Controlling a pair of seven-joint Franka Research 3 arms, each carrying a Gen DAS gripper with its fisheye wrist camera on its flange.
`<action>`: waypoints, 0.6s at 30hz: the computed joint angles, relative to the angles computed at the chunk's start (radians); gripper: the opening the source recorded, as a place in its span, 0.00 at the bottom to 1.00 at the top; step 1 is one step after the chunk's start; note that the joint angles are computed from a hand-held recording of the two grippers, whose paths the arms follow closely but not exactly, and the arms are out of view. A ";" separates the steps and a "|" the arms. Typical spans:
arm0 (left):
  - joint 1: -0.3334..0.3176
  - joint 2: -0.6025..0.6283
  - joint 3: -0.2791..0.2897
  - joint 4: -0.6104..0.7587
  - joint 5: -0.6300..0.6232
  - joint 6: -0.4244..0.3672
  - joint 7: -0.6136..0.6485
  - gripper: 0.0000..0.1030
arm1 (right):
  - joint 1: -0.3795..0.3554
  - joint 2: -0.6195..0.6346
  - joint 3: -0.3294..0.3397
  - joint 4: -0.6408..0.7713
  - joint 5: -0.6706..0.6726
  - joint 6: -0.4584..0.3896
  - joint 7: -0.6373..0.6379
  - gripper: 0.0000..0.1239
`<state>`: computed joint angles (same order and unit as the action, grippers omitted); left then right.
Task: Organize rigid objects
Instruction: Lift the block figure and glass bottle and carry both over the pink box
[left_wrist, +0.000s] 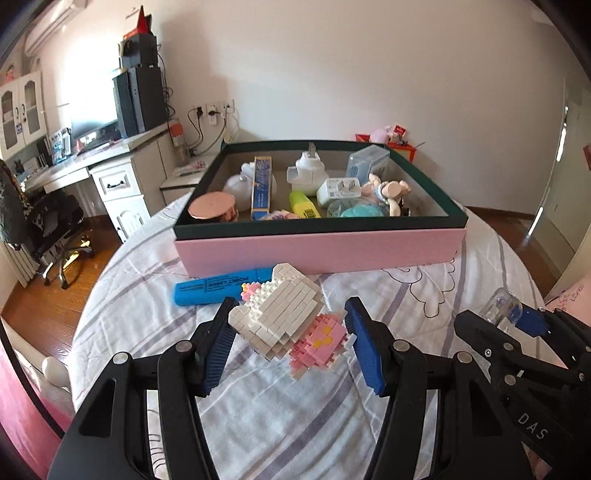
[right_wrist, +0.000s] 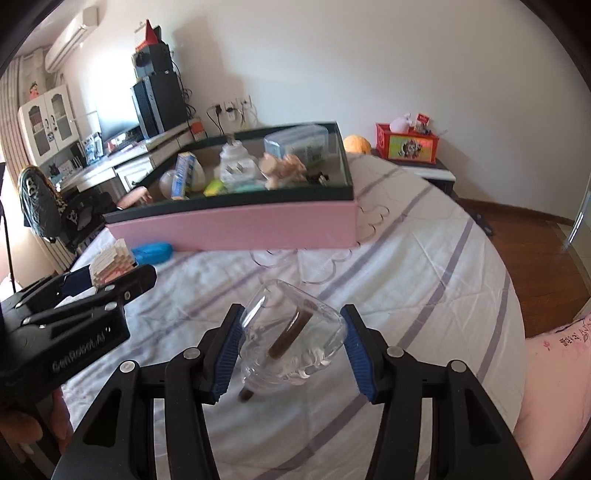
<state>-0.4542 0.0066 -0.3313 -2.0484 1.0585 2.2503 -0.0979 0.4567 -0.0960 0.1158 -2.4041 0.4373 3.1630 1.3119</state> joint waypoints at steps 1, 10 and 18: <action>-0.006 -0.026 -0.005 -0.017 0.015 -0.016 -0.015 0.58 | 0.019 -0.013 -0.005 -0.009 0.020 0.020 -0.015 0.44; -0.017 -0.219 -0.094 -0.120 0.058 -0.185 -0.083 0.58 | -0.087 -0.190 0.174 -0.119 -0.064 0.154 0.094 0.44; -0.012 -0.329 -0.176 -0.147 0.074 -0.286 -0.101 0.58 | -0.194 -0.331 0.317 -0.161 -0.103 0.173 0.158 0.44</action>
<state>-0.4659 -0.3225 -0.5074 -2.1953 1.1328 1.9645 -0.1990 0.2622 -0.4272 0.4327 -2.5655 0.3339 3.3362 1.4699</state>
